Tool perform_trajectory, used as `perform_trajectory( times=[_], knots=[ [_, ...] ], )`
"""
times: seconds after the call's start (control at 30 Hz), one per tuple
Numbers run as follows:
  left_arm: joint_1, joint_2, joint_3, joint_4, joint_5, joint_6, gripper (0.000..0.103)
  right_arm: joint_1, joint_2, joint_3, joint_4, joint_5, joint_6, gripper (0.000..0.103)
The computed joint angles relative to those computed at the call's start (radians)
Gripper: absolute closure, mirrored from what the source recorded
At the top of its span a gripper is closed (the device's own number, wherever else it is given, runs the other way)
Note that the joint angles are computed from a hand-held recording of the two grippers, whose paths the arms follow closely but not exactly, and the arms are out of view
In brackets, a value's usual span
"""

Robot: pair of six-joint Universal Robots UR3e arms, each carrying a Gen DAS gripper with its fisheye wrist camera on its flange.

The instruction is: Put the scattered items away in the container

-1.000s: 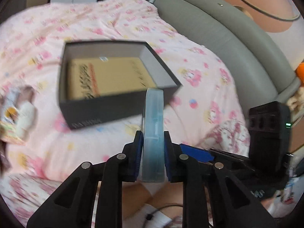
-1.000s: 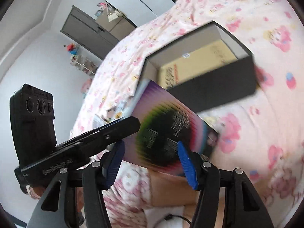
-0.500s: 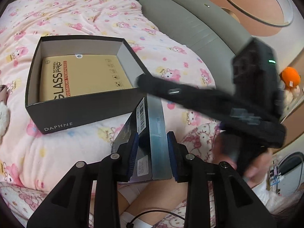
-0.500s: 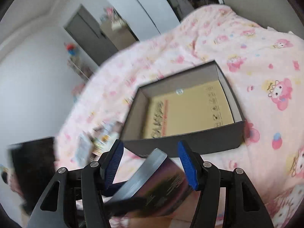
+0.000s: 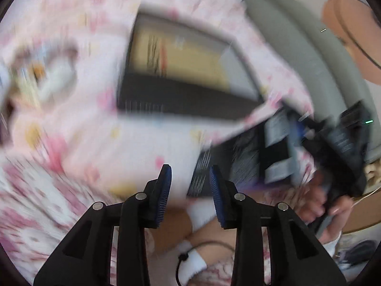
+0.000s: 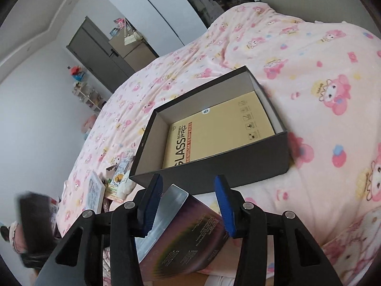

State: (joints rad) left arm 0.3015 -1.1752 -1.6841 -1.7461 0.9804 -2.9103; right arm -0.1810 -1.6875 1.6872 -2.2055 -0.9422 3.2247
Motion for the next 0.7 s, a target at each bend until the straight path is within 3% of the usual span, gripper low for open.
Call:
perform_trajectory(
  times=[0.07, 0.17, 0.27, 0.33, 0.43, 0.6, 0.7],
  knots=[
    [-0.069, -0.043, -0.058, 0.033, 0.018, -0.031, 0.071, -0.006, 0.001, 0.011, -0.014, 0.011, 0.013, 0.062],
    [-0.140, -0.101, -0.123, 0.058, -0.064, -0.033, 0.071, -0.004, 0.012, 0.001, -0.012, 0.017, 0.016, 0.062],
    [-0.205, -0.151, -0.159, 0.173, -0.090, -0.106, 0.071, -0.002, 0.002, -0.010, 0.014, 0.000, 0.003, 0.062],
    [-0.257, -0.184, -0.149, 0.266, -0.026, -0.186, 0.068, -0.033, -0.037, 0.020, 0.050, 0.043, -0.023, 0.062],
    [-0.266, -0.188, -0.142, 0.269, -0.012, -0.178, 0.069, -0.098, -0.199, 0.142, 0.126, 0.088, -0.066, 0.061],
    [-0.241, -0.119, -0.158, 0.225, 0.044, -0.130, 0.068, -0.269, -0.444, 0.180, 0.545, 0.159, -0.274, 0.061],
    [-0.110, -0.060, -0.165, 0.102, -0.048, -0.053, 0.068, -0.306, -0.513, 0.166, 0.771, 0.147, -0.398, 0.061]
  ],
)
